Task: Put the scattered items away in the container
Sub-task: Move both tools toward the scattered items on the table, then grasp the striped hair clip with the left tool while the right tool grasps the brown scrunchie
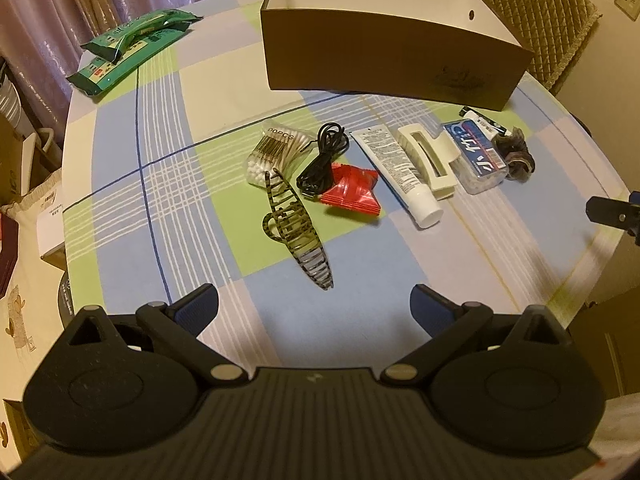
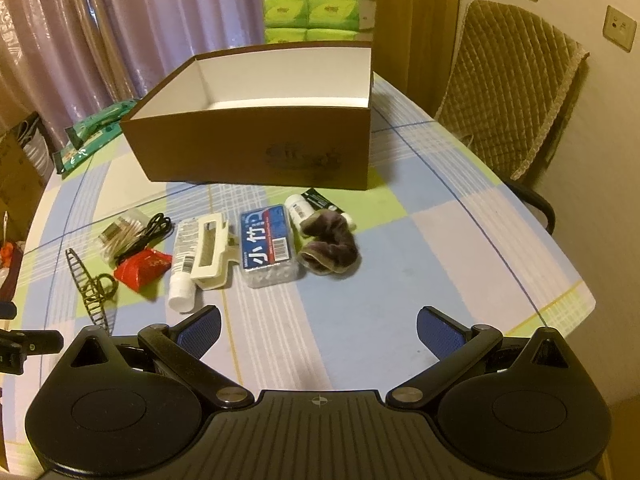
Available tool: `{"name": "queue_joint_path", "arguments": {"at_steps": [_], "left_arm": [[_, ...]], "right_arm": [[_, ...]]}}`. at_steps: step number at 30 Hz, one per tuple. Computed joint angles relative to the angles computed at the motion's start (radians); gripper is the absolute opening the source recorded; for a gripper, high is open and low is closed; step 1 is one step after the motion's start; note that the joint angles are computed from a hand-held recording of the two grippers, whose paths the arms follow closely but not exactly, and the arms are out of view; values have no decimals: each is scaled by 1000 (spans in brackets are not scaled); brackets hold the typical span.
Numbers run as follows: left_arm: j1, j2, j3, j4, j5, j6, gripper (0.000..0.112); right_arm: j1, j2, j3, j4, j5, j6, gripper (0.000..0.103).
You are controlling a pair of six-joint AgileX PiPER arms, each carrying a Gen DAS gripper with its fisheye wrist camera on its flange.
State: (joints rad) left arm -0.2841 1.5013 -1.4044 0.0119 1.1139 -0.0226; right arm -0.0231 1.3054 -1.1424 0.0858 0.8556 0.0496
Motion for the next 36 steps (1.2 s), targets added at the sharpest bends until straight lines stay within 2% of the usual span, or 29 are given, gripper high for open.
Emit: {"name": "queue_joint_path", "arguments": {"at_steps": [21, 36], "left_arm": [[-15, 93, 19, 63, -130, -109, 94], [-33, 153, 47, 115, -228, -221, 72]], "right_arm": [[-57, 127, -57, 40, -27, -48, 101], [-112, 221, -119, 61, -22, -88, 101]]}}
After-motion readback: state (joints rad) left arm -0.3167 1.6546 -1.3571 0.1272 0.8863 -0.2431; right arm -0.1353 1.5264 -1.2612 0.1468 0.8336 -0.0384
